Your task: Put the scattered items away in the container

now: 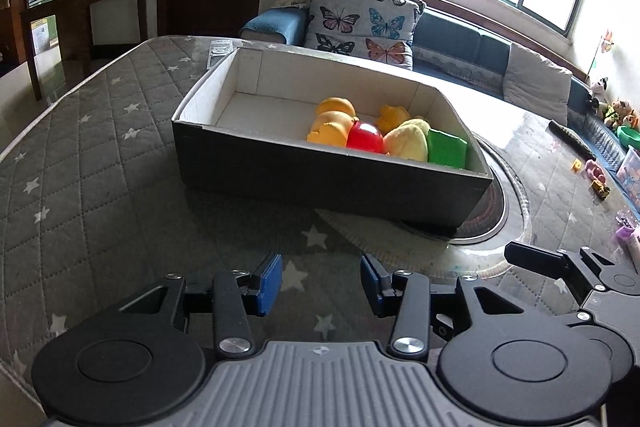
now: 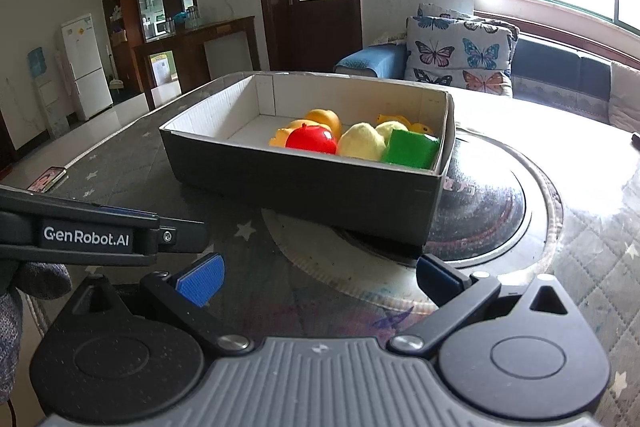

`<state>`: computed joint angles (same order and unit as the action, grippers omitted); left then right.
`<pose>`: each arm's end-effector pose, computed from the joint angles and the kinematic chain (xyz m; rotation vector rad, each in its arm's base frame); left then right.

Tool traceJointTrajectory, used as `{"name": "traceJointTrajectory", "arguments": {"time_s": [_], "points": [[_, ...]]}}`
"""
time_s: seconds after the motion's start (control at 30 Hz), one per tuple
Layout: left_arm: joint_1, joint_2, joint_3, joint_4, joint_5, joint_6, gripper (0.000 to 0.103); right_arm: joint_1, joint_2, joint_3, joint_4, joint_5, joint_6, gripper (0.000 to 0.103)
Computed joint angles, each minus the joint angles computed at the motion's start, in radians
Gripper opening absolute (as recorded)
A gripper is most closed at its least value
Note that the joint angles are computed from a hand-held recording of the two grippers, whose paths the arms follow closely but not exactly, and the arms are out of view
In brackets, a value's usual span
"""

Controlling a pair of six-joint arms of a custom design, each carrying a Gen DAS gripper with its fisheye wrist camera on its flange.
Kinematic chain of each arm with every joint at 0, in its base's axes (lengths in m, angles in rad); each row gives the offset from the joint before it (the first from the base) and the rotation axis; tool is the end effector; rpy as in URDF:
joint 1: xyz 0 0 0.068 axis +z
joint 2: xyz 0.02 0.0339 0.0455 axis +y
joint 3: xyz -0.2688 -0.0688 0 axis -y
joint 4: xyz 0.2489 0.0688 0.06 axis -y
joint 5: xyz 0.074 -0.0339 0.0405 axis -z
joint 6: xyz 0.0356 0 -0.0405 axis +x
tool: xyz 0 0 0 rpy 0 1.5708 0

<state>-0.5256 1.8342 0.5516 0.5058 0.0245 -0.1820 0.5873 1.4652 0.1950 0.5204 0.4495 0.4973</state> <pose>0.2560 -0.1495 0.0746 0.4187 2.3415 -0.3729 0.1753 0.0981 0.0885 0.1209 2.2291 0.0640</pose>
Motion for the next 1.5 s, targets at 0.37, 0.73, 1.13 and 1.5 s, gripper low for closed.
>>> {"name": "traceJointTrajectory", "arguments": {"time_s": [0.37,0.73,1.13,1.5], "points": [[-0.026,-0.015,-0.024,0.010,-0.037,-0.007,0.046,0.038,-0.012,-0.012,-0.024,0.022,0.037,0.103],[-0.048,-0.017,-0.043,0.033,-0.068,-0.011,0.046,0.059,0.003,-0.024,-0.015,0.028,0.063,0.103],[-0.063,-0.002,-0.012,0.007,-0.088,0.005,0.046,0.030,0.016,-0.022,0.004,-0.005,0.045,0.103],[-0.068,0.016,0.022,-0.016,-0.092,0.020,0.046,-0.022,0.041,-0.009,0.022,-0.049,0.022,0.103]]}}
